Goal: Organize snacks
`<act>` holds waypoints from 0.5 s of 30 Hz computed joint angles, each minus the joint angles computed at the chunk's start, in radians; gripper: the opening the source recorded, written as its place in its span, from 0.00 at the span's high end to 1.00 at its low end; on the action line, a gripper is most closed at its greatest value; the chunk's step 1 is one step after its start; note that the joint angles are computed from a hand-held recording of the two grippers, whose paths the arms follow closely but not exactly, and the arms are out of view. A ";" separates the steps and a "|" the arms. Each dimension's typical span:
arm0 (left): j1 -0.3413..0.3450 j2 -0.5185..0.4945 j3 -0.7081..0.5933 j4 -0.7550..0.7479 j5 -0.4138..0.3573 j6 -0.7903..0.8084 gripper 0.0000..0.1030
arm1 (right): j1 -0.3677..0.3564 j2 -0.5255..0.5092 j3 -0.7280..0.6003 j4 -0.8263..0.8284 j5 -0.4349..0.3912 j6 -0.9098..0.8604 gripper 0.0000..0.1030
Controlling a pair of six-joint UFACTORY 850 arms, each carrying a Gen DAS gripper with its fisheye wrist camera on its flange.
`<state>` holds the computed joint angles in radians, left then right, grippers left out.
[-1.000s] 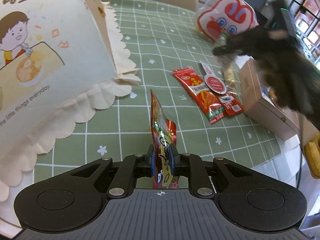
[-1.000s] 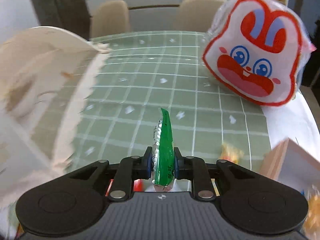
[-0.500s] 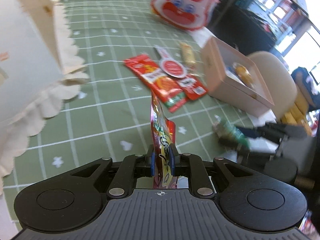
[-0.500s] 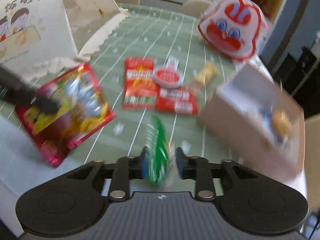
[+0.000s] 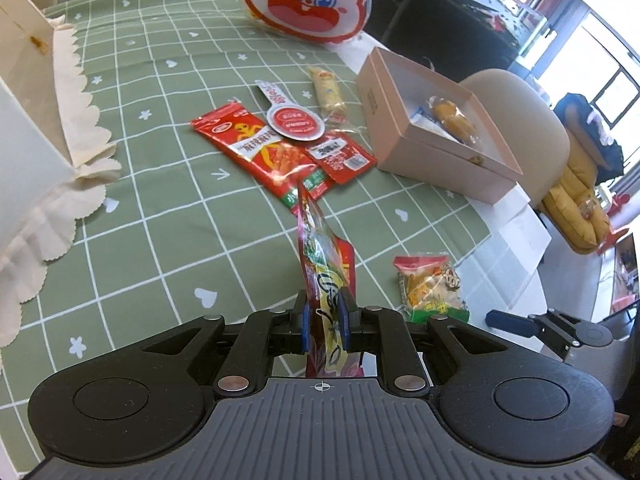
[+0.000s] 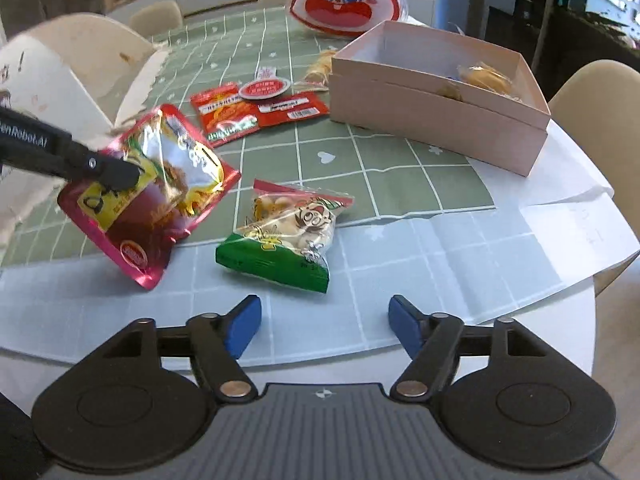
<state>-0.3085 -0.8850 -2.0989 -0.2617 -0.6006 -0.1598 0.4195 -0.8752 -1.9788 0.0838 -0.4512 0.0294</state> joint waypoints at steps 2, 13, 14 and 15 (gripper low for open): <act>-0.001 0.011 0.017 0.003 0.009 -0.006 0.83 | -0.003 0.002 0.008 0.067 0.008 -0.057 0.13; 0.003 0.061 0.096 0.022 0.048 -0.038 0.83 | -0.013 -0.112 -0.214 0.139 -0.202 -0.077 0.07; 0.003 0.062 0.097 0.022 0.046 -0.032 0.83 | -0.017 -0.117 -0.229 0.173 -0.209 -0.085 0.09; 0.002 0.064 0.100 0.025 0.047 -0.031 0.82 | -0.020 -0.107 -0.216 0.218 -0.183 -0.098 0.09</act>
